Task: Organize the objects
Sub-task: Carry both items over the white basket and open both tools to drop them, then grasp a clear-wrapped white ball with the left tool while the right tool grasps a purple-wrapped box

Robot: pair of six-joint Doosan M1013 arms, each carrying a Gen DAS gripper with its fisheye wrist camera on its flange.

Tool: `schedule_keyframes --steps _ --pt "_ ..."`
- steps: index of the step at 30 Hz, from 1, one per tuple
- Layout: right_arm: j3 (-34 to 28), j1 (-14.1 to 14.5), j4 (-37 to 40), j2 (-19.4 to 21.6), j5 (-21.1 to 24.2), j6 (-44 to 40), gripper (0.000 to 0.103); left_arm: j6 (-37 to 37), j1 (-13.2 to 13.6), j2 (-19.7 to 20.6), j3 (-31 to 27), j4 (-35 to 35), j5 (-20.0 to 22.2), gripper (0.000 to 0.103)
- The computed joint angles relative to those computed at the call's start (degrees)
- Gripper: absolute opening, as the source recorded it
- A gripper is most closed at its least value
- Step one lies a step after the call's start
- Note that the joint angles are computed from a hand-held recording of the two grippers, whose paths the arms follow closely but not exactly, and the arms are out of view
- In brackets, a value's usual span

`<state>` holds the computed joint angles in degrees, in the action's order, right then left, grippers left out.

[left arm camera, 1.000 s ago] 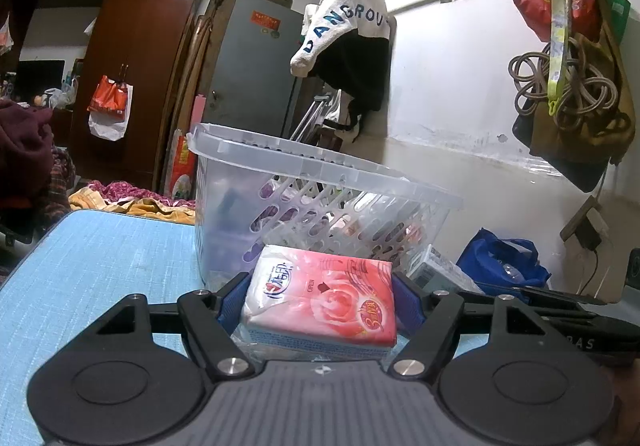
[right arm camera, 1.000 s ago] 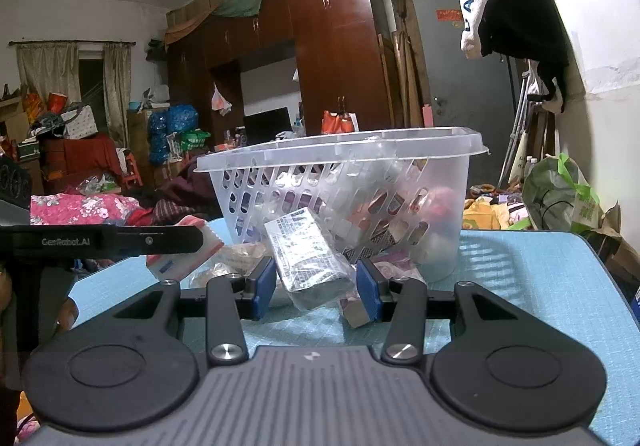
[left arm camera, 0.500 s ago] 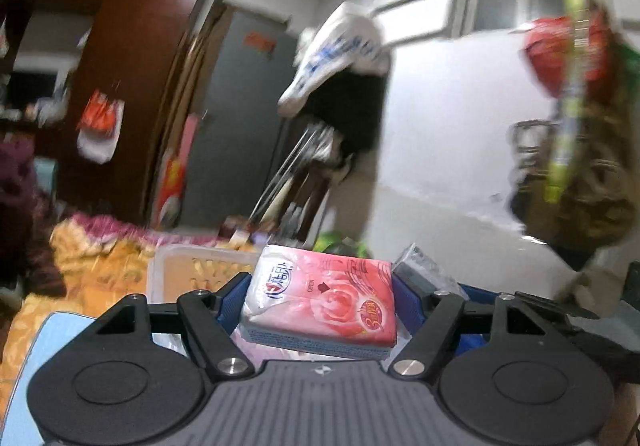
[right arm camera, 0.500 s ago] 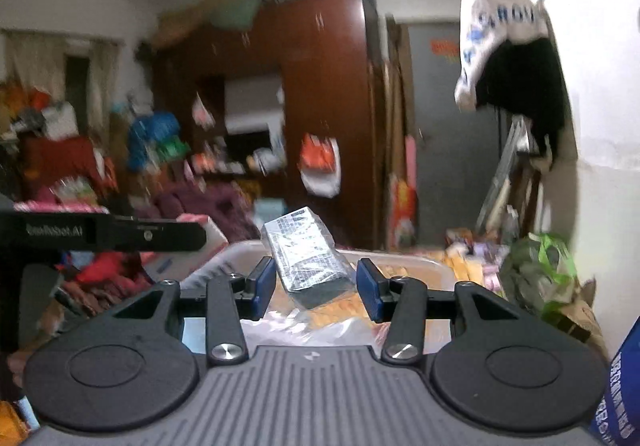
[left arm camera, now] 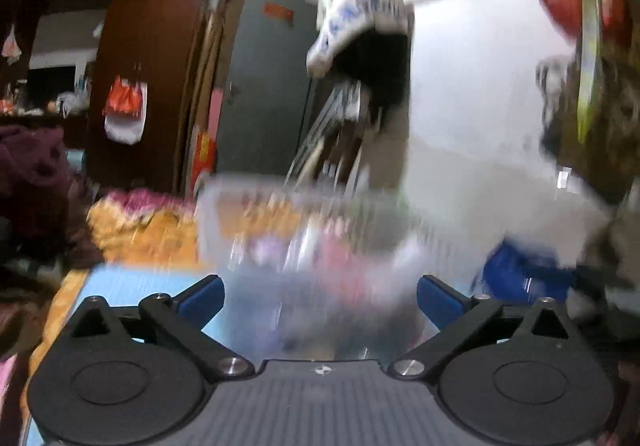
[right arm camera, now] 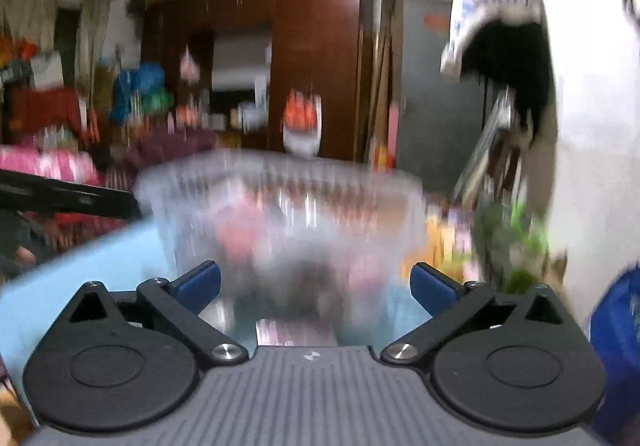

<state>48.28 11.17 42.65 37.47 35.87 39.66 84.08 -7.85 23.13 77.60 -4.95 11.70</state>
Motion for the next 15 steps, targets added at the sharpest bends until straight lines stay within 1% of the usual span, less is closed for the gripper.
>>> schedule_keyframes --steps 1,2,4,5,8,10,11,12,13,15 --pt "-2.48 0.26 -5.57 1.55 2.96 5.51 0.103 -3.87 -0.18 0.67 -0.63 4.0 2.31 0.103" --pt "-4.87 0.51 -9.44 3.03 5.14 9.73 0.103 -5.43 -0.26 1.41 -1.35 5.51 4.91 0.102" --pt "-9.34 0.83 -13.1 5.75 9.14 14.58 0.103 -5.47 -0.2 2.97 -3.08 5.34 10.0 0.097" --pt "-12.03 0.93 -13.95 7.27 11.83 15.84 0.103 -5.53 -0.15 3.53 -3.52 5.31 11.32 0.096" --pt "-17.55 1.44 -17.4 10.4 16.67 18.91 0.103 -7.26 0.02 4.69 -4.49 6.25 13.01 0.096" --pt "-21.1 1.48 -17.49 12.38 19.88 19.37 0.095 -6.86 -0.02 5.14 -5.0 5.91 13.74 0.095" --pt "-22.01 1.51 -17.39 12.91 20.84 19.28 0.093 -6.35 -0.07 5.48 -5.59 5.78 14.41 0.094" --pt "-21.51 1.43 -16.57 12.76 20.65 18.56 0.089 -6.03 -0.11 5.67 -5.83 6.01 14.65 0.093" --pt "-19.82 1.13 -14.98 12.01 20.2 17.12 0.085 -6.91 -0.37 5.88 -6.05 7.89 14.62 0.093" --pt "-18.33 0.73 -12.17 11.3 20.3 15.05 0.069 -9.31 -0.81 5.64 -5.55 11.62 14.66 0.088"
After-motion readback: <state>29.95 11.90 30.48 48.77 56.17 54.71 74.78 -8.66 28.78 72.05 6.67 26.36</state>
